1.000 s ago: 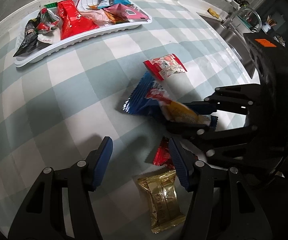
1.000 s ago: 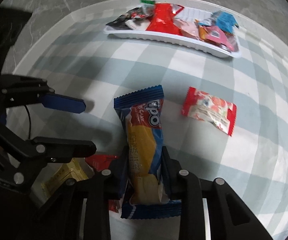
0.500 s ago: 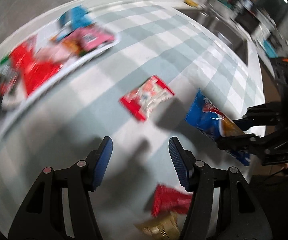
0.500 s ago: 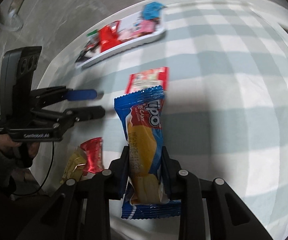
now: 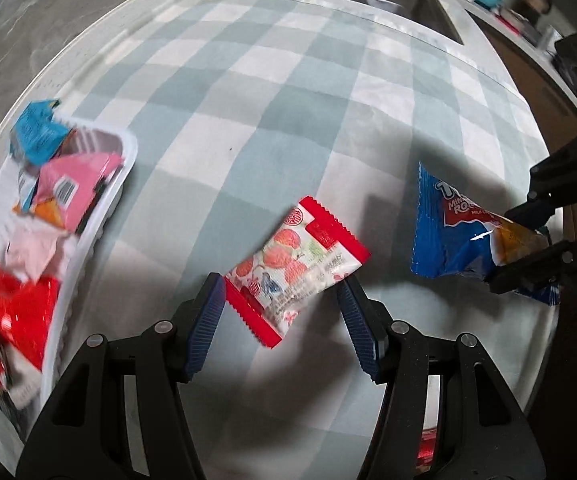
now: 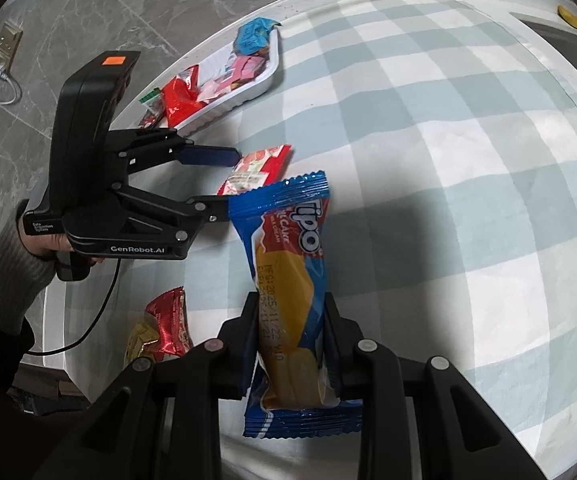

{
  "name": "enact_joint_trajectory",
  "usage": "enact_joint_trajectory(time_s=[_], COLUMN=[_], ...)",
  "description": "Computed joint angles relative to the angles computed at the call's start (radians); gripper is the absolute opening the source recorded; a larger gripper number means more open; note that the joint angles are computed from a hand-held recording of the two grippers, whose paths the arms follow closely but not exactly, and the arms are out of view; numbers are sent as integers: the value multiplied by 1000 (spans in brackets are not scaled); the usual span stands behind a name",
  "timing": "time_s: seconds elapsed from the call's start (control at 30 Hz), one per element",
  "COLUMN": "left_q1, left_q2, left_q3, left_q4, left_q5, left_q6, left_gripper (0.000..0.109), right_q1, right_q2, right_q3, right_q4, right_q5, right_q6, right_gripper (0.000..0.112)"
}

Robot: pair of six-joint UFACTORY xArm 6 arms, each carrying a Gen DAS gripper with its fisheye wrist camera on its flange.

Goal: Organize snacks
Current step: 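Grasp the strawberry packet with the left tool while right holds the Tipo bag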

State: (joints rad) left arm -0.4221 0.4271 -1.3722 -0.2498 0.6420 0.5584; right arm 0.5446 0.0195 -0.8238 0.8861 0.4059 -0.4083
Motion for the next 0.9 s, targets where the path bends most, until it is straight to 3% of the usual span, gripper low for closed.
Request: enact_joint_trajectory(time_s=[0.13, 0.2, 0.37, 0.9], left_q1=[-3, -3, -8, 12], left_q2=[0, -4, -23, -80], left_q3=[1, 5, 24, 80], left_q4=[2, -12, -26, -224], left_q5=[-1, -1, 0, 25], left_q6=[35, 56, 70, 82], left_gripper=[53, 42, 31, 24], right_q1=[1, 0, -3, -22], right_q2=[8, 12, 11, 12], right_q3=[-4, -6, -4, -15], right_q4=[-33, -50, -62, -42], right_q5=[-7, -6, -6, 0], right_q6=[36, 53, 65, 36], right_gripper=[30, 30, 30, 30])
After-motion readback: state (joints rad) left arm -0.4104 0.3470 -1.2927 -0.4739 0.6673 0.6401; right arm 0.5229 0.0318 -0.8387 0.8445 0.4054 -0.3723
